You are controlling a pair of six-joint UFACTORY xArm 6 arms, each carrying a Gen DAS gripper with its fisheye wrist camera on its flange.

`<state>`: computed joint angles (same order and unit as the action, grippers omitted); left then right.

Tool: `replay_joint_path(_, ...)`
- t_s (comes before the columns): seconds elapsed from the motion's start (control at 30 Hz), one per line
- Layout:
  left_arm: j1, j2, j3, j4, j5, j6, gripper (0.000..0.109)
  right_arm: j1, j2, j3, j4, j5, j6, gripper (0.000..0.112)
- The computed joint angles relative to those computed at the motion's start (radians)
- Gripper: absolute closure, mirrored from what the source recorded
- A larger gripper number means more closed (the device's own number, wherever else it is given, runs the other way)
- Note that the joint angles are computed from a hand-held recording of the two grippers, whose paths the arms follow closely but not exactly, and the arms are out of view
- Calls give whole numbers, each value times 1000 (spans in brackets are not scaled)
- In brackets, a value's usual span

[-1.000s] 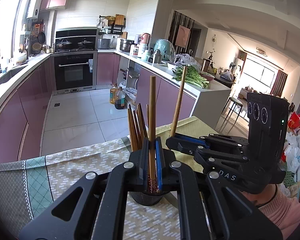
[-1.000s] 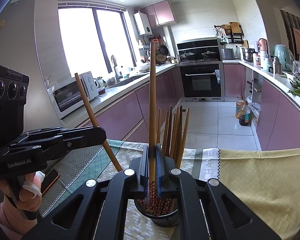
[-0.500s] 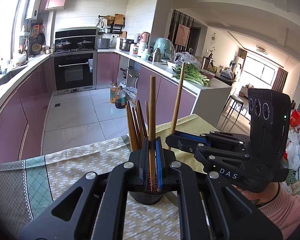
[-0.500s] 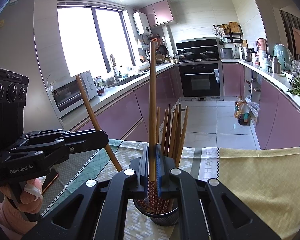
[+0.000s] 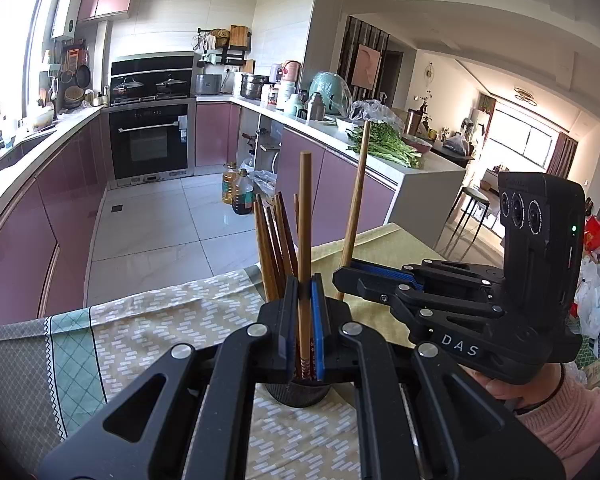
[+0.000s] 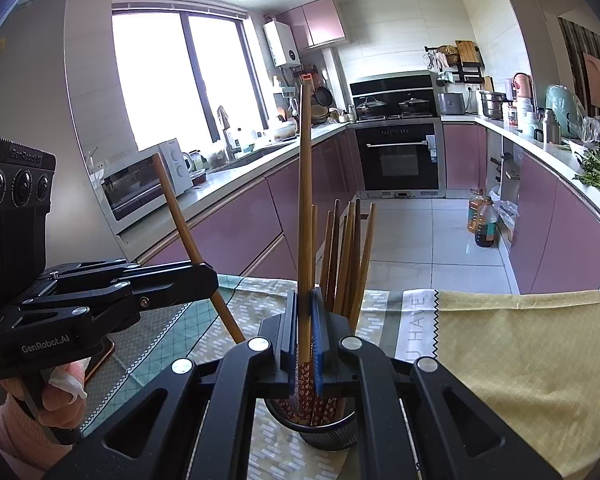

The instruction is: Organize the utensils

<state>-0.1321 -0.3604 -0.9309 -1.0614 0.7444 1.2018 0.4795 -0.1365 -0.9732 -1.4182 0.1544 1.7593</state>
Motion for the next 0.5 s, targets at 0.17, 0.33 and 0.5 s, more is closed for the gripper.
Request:
replay_joint_path(0.17, -2, 12, -3, 7, -4, -2, 101, -3, 11, -6, 27, -4, -21, 107)
replay_joint_path(0.33, -5, 26, -8, 14, -11, -4, 101, -2, 27, -16, 32, -5, -21, 107)
replay_joint_path(0.5, -12, 45, -14, 25, -19, -10, 101, -4, 41, -23, 51, -8, -36, 107)
